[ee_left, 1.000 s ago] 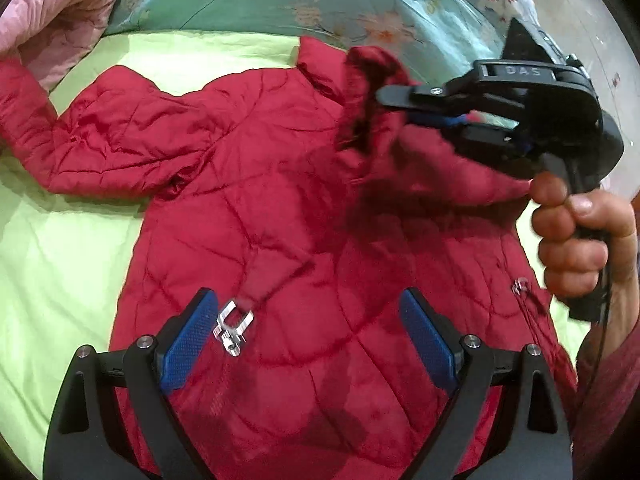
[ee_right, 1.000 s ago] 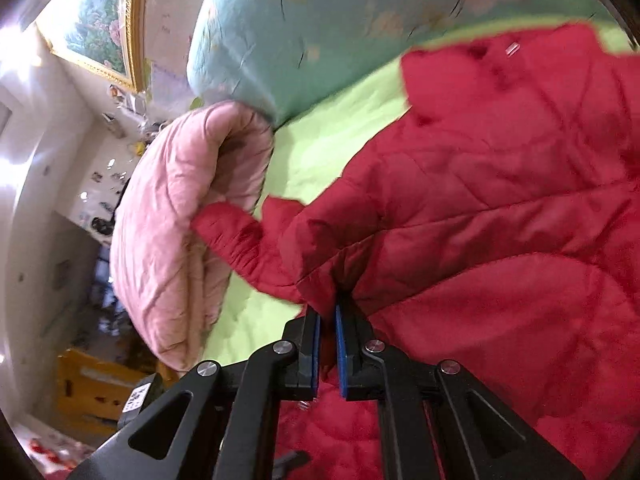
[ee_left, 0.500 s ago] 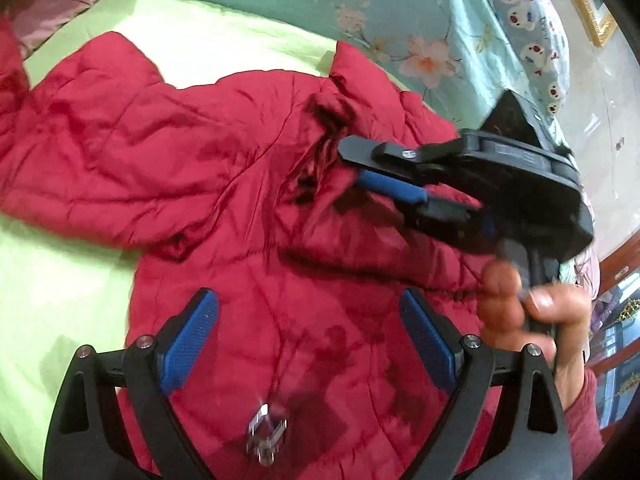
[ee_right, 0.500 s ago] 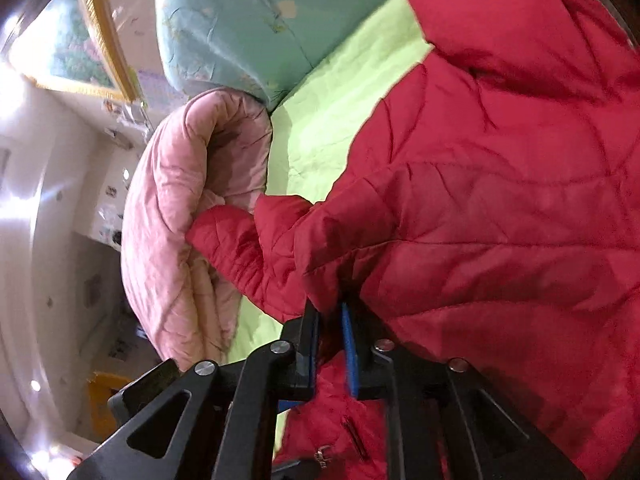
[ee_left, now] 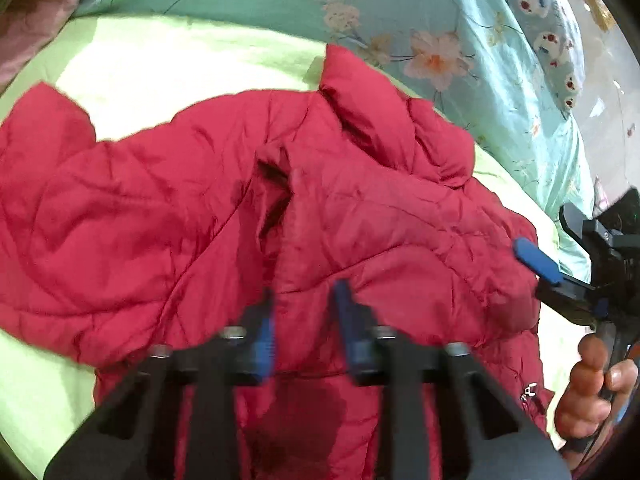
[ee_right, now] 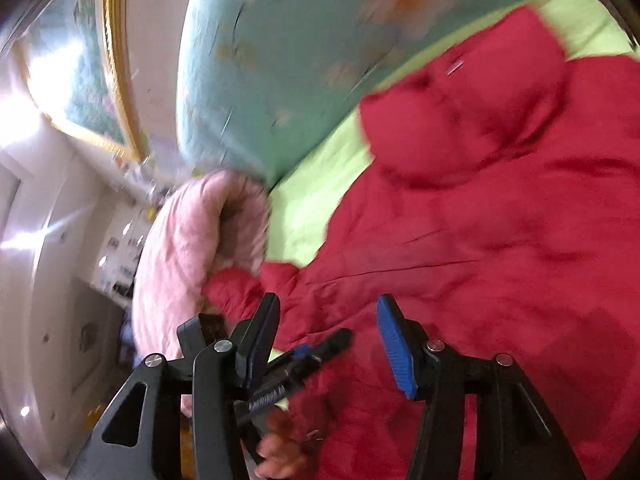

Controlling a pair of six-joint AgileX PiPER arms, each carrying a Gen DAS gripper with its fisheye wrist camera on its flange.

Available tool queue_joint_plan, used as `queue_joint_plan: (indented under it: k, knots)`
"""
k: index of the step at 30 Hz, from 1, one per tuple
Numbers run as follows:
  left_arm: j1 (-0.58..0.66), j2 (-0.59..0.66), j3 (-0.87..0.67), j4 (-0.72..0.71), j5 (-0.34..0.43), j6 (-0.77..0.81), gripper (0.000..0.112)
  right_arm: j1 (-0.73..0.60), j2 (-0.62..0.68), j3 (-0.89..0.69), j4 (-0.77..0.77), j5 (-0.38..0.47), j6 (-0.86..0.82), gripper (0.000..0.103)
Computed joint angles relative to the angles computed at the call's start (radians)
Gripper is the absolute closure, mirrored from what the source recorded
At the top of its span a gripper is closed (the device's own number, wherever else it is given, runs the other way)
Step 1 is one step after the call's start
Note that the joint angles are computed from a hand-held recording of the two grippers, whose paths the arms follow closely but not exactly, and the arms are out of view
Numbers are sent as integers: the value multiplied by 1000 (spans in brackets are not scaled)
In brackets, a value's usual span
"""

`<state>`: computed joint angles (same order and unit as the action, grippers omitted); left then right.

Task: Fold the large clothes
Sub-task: 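Lay the sleeve across the jacket body and open the right tool, then grasp the cuff of the other sleeve with the left tool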

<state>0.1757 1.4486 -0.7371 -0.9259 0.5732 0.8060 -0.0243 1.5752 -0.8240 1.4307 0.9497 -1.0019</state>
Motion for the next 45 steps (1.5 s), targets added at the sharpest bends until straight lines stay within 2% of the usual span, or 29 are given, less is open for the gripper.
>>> queue_joint_plan:
  k: [5,7,9,11,14,16,18,22,24,26,29,37,41,43,45]
  knots:
    - [18,-119,12,67,-53,20,103,-223,-156,89,-49,-25,-36,50]
    - [9,-106,14,107,-103,28,103,-284,-211,104,-103,-79,-38,50]
    - [-5,-25,1,190,-148,-31,102,-292,-225,99,-162,-141,-24,50]
    - [-2,26,2,147,-171,0,102,-264,-198,87,-203,-185,-21,50]
    - [37,31,22,45,-155,97,101,-181,-150,69,-281,-273,21,50]
    - [37,20,32,61,-150,79,101,-139,-120,69,-363,-348,62,51]
    - [30,6,51,69,-155,91,99,-76,-77,66,-495,-478,162,56]
    - [2,21,48,87,-181,68,93,-31,-16,64,-516,-564,177,57]
    - [13,38,40,46,-176,104,92,15,-11,50,-638,-606,296,57]
    - [9,39,47,6,-195,149,91,29,-4,41,-705,-620,351,56]
    - [6,29,50,24,-200,137,90,35,1,44,-698,-629,346,56]
    - [106,-17,49,22,-75,146,83,-16,-107,91,-632,-558,302,53]
    - [77,-38,58,90,-111,78,78,22,-184,126,-618,-559,295,53]
    - [52,-29,55,129,-142,35,77,69,-184,122,-683,-572,355,53]
    - [33,-21,51,166,-162,-8,76,128,-147,107,-847,-598,514,53]
